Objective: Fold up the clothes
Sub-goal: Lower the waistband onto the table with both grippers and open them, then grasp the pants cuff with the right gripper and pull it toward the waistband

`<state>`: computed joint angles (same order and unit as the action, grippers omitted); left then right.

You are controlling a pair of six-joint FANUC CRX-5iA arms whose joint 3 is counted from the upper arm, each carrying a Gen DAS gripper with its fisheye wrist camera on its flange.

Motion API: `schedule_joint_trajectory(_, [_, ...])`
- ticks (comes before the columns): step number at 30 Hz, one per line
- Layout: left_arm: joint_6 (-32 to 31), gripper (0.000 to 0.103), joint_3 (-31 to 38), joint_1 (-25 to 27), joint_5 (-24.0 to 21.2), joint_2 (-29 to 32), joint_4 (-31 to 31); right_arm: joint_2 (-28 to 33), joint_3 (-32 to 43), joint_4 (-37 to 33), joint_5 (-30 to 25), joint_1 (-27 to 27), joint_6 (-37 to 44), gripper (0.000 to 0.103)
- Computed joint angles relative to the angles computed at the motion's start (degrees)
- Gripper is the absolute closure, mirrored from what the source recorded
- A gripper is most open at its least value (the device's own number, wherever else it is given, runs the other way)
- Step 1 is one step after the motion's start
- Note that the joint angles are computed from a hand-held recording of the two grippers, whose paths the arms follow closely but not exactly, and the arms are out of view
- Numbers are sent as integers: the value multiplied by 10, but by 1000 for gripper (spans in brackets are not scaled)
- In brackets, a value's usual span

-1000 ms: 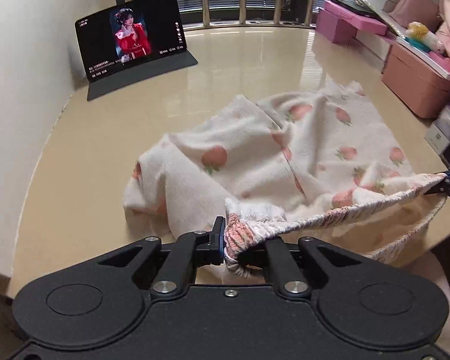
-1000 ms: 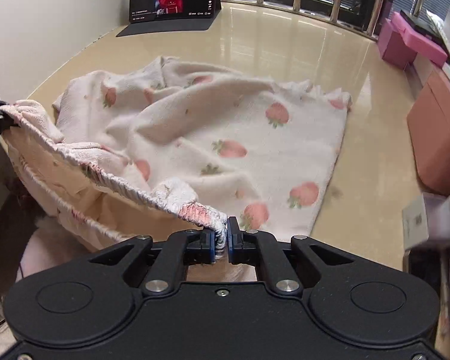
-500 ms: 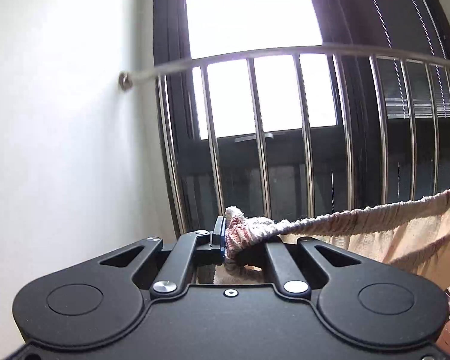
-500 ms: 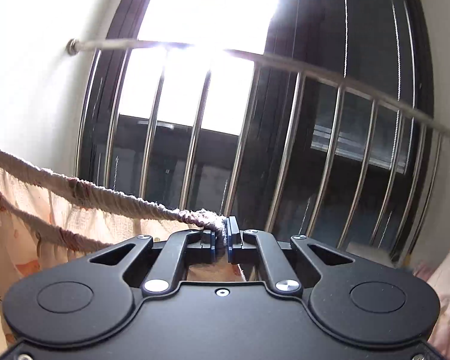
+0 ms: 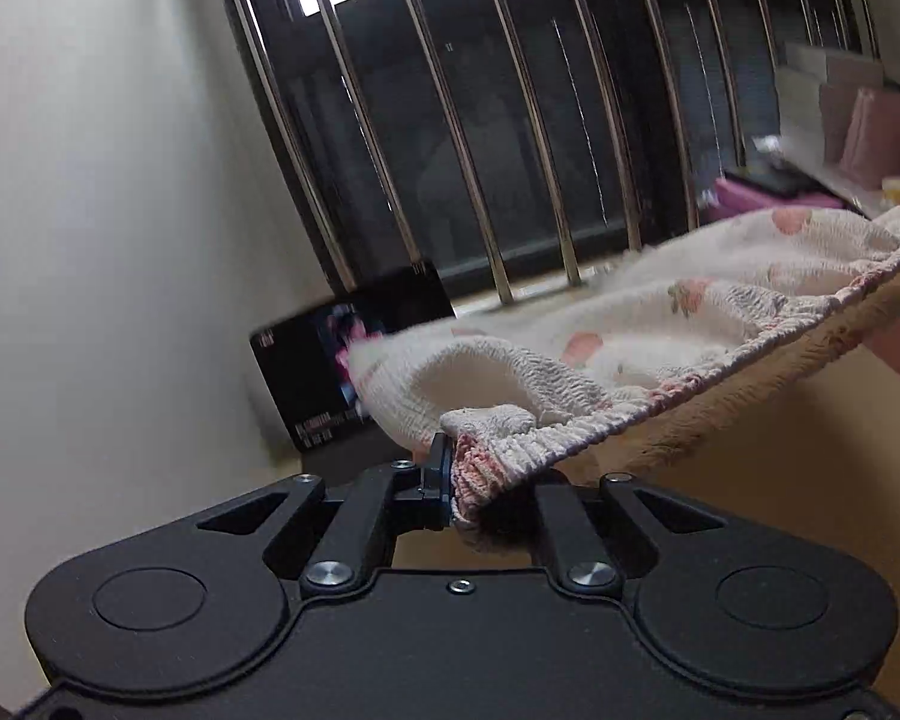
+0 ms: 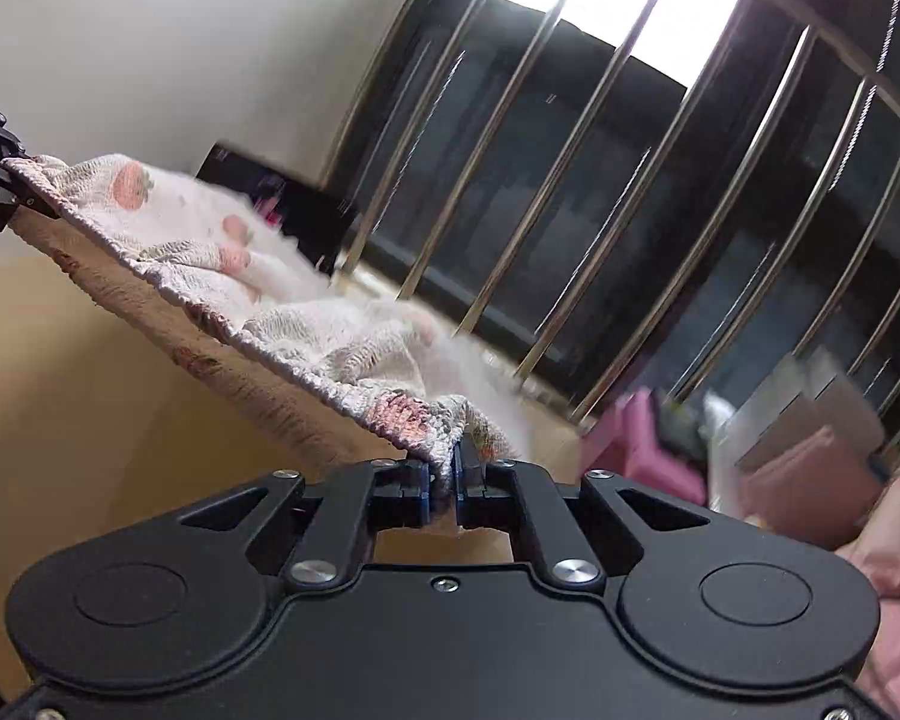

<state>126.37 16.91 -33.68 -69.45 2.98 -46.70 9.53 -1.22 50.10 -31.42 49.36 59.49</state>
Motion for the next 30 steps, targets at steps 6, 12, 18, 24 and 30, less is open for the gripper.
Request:
schedule_joint_trajectory(6, [103, 94, -170, 14, 53, -22, 126, -29, -149, -86, -18, 45, -33, 97])
schedule_joint_trajectory(12, [155, 84, -205, -17, 35, -36, 125, -72, -213, -115, 4, 58, -105, 91])
schedule_joint_trajectory(18, [186, 24, -213, -69, 6, -56, 84, -105, -220, -170, 6, 59, -78, 49])
schedule_joint_trajectory(24, [255, 11, -285, -54, 82, -138, 125, -141, -186, -324, -8, 49, -9, 20])
schedule_joint_trajectory(30, [392, 8, -290, -87, 73, -161, 72, -139, -187, -304, 12, 70, -15, 11])
